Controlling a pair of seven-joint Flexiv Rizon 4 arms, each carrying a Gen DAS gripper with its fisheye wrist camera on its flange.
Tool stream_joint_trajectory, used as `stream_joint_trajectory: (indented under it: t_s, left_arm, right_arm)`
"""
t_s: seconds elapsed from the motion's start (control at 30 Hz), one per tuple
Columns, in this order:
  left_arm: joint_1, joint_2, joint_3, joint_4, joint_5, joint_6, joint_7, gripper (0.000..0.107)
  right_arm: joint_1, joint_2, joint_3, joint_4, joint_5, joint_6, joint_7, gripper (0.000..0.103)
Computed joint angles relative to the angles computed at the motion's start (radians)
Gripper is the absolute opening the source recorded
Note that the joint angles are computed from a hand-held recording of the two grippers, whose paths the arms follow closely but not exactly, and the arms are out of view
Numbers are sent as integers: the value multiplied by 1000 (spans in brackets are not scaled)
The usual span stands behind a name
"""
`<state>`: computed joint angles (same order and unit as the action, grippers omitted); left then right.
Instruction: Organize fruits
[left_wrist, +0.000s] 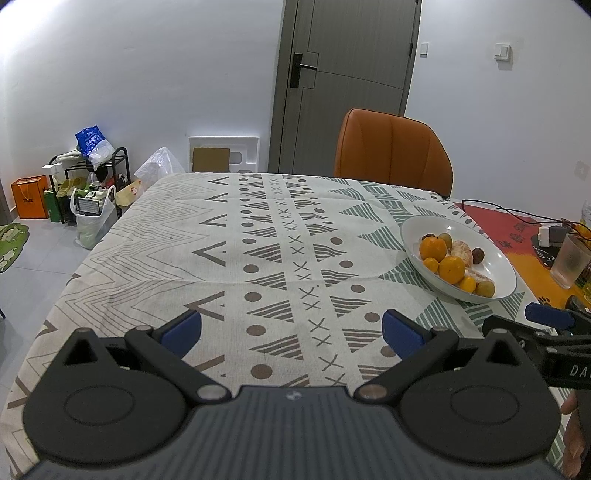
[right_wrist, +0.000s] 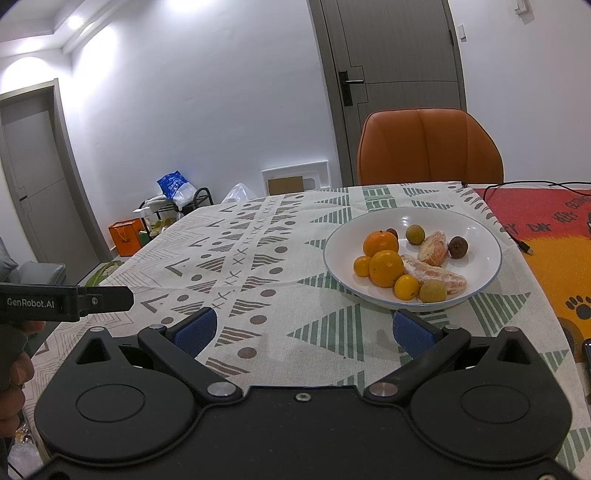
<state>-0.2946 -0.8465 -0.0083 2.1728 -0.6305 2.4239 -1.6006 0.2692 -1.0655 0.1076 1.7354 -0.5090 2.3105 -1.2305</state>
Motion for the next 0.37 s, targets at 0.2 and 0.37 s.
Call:
stream_joint_trajectory:
  t_s: [0.2, 0.37]
  left_arm:
    - [-1, 0, 1, 0, 0, 0, 0, 103]
    - [-1, 0, 1, -2, 3, -2, 5, 103]
  right_arm:
    - [0, 2, 0, 2, 3, -2, -2, 103]
    - [-2, 0, 2, 2, 3, -3, 0, 103]
